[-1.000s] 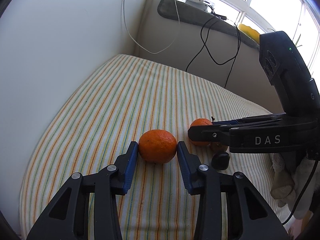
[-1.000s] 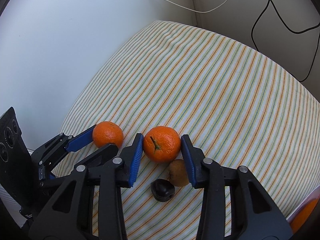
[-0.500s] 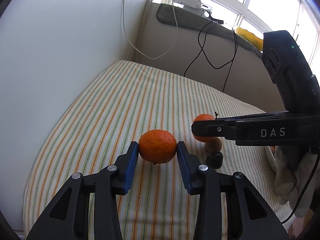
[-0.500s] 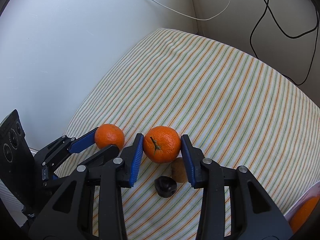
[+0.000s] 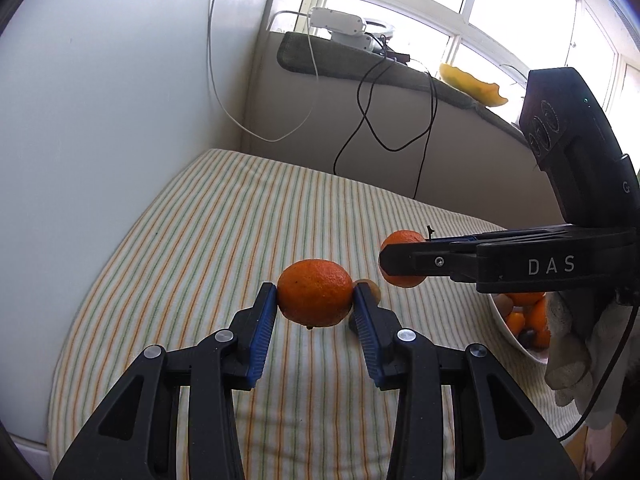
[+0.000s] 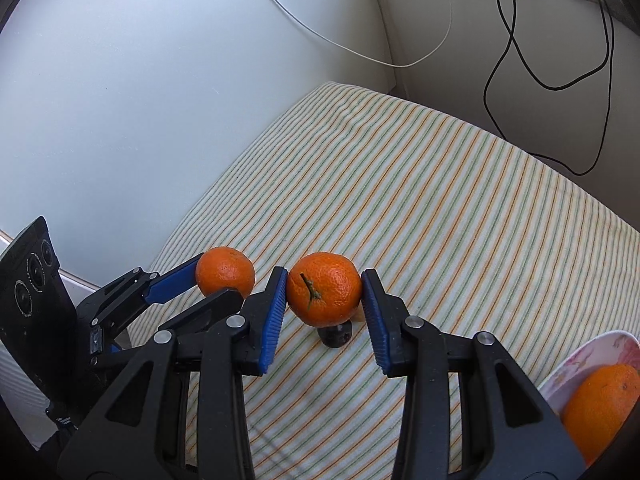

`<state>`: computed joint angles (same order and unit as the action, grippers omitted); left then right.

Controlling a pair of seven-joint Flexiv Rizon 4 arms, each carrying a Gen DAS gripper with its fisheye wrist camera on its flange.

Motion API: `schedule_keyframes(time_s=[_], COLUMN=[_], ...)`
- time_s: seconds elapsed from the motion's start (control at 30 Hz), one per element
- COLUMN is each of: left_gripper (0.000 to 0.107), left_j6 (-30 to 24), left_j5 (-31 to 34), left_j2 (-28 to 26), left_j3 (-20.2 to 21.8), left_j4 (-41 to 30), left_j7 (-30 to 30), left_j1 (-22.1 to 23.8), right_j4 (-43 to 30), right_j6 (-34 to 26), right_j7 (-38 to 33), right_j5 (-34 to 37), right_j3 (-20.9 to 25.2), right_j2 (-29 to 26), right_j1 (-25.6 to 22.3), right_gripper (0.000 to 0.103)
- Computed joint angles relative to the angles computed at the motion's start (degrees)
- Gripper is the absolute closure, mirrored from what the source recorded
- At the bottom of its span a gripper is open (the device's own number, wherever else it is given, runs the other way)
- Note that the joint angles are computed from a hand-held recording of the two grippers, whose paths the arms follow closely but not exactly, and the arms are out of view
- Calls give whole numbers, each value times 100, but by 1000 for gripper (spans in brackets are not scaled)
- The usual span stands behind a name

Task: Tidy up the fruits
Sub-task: 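Carry the stemmed tangerine with the right tool while the left tool carries its tangerine over the plate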

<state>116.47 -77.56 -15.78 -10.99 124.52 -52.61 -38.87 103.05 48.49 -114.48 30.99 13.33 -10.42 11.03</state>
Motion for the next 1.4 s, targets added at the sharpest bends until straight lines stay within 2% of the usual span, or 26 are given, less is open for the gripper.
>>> schedule_keyframes(time_s=[0.23,0.73,1.4], left_gripper=[69,69,69], left_j6=[247,535,765], left_j5=[-387,-889,-1561], left_j2=[2,-220,-686], left_j3=[-240,-754,-1451], left_j4=[-230,-851,-1800], left_j7=[417,1186,2416], left_j1=[-150,-241,-202], right_j4=[195,493,813], right_j6=[-113,-547,-771], right_j7=[-318,-763,-1132], right_j5=[291,823,1001], right_j3=[-106,-673,-1292], right_j2=[400,1169,1653], right_j1=[-153,-427,-847], right_gripper=[64,64,64])
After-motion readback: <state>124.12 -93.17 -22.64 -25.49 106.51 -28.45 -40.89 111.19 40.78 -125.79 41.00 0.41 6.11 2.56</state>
